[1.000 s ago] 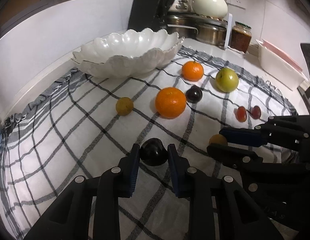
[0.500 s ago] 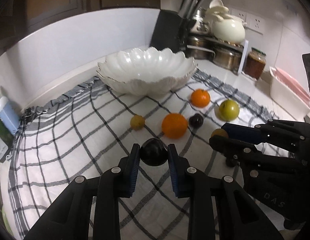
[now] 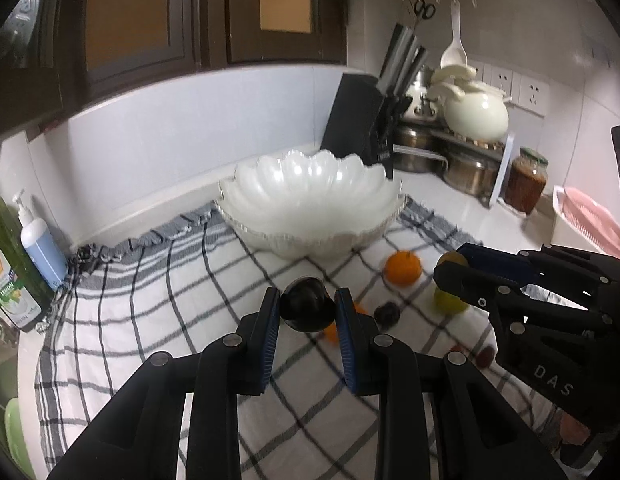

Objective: Organize fruits
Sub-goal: 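Lower the plum into the white bowl with the left tool while the right drops the yellow fruit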

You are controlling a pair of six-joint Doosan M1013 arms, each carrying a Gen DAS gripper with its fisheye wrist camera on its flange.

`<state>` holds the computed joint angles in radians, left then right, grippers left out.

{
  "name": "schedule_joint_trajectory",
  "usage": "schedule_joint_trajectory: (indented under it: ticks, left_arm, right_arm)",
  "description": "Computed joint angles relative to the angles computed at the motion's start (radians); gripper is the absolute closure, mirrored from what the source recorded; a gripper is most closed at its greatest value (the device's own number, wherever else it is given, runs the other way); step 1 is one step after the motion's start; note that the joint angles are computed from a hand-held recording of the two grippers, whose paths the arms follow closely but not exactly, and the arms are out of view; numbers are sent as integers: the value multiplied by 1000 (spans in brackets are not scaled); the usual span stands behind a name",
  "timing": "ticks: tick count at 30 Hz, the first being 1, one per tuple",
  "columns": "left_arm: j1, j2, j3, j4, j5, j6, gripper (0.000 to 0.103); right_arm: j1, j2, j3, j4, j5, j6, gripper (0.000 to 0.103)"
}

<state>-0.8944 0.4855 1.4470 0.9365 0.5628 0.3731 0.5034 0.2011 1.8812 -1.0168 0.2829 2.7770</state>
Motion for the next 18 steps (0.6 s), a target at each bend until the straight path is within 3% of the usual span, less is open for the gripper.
schedule_joint_trajectory:
  ticks: [11,18]
  left_arm:
    - [-8,39,-91,131,74,-104,75]
    - [10,68,-160,133,68,-67,75]
  right_arm:
    - [-49,-10,-22,-302,-41,245,80]
    - [-79,11,-68,-375,-60,307,80]
